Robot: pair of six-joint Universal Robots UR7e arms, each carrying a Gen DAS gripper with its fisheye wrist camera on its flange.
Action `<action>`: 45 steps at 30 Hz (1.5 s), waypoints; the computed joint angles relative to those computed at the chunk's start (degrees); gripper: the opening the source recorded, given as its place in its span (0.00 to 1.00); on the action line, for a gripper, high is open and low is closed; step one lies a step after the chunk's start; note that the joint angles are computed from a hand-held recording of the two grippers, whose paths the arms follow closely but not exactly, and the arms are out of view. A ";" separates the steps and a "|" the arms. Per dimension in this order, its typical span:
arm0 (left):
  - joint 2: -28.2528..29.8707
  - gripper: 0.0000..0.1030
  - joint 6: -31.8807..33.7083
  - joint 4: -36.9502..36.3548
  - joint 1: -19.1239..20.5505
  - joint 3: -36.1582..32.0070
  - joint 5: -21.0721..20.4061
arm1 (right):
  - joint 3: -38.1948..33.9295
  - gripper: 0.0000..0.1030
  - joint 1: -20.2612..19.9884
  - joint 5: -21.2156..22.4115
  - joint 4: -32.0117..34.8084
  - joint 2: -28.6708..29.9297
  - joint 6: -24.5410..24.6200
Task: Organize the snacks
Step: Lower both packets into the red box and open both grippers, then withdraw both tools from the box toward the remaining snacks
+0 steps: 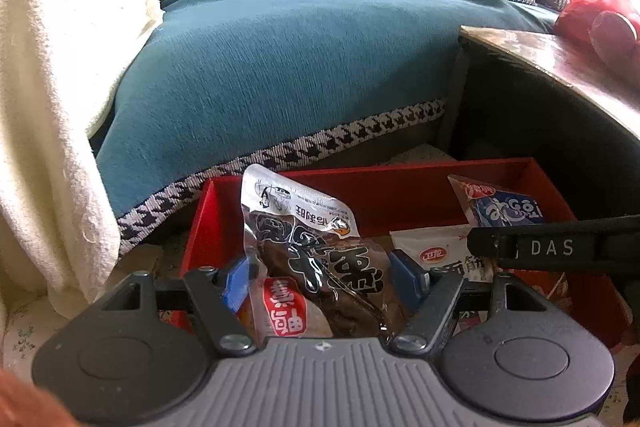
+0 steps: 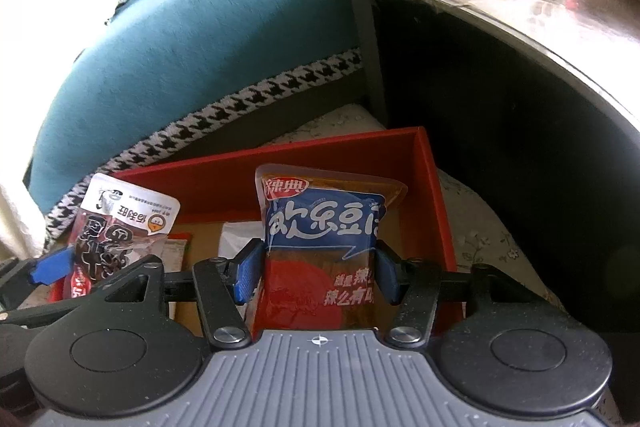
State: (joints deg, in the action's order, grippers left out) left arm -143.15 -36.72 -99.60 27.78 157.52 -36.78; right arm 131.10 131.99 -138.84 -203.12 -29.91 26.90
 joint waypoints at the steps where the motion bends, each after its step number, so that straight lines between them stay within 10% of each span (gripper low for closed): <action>1: 0.66 0.62 0.64 -1.08 0.49 0.14 -0.08 | -0.06 0.67 -0.08 0.12 -0.12 0.06 -0.30; 45: -2.28 0.71 -9.89 15.63 -6.94 -3.13 1.75 | 1.62 0.81 2.90 -1.65 -1.22 -2.15 0.92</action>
State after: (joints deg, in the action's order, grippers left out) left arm -145.44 -46.60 -83.97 20.84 154.39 -35.03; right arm 132.72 134.89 -140.49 -204.33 -32.06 27.82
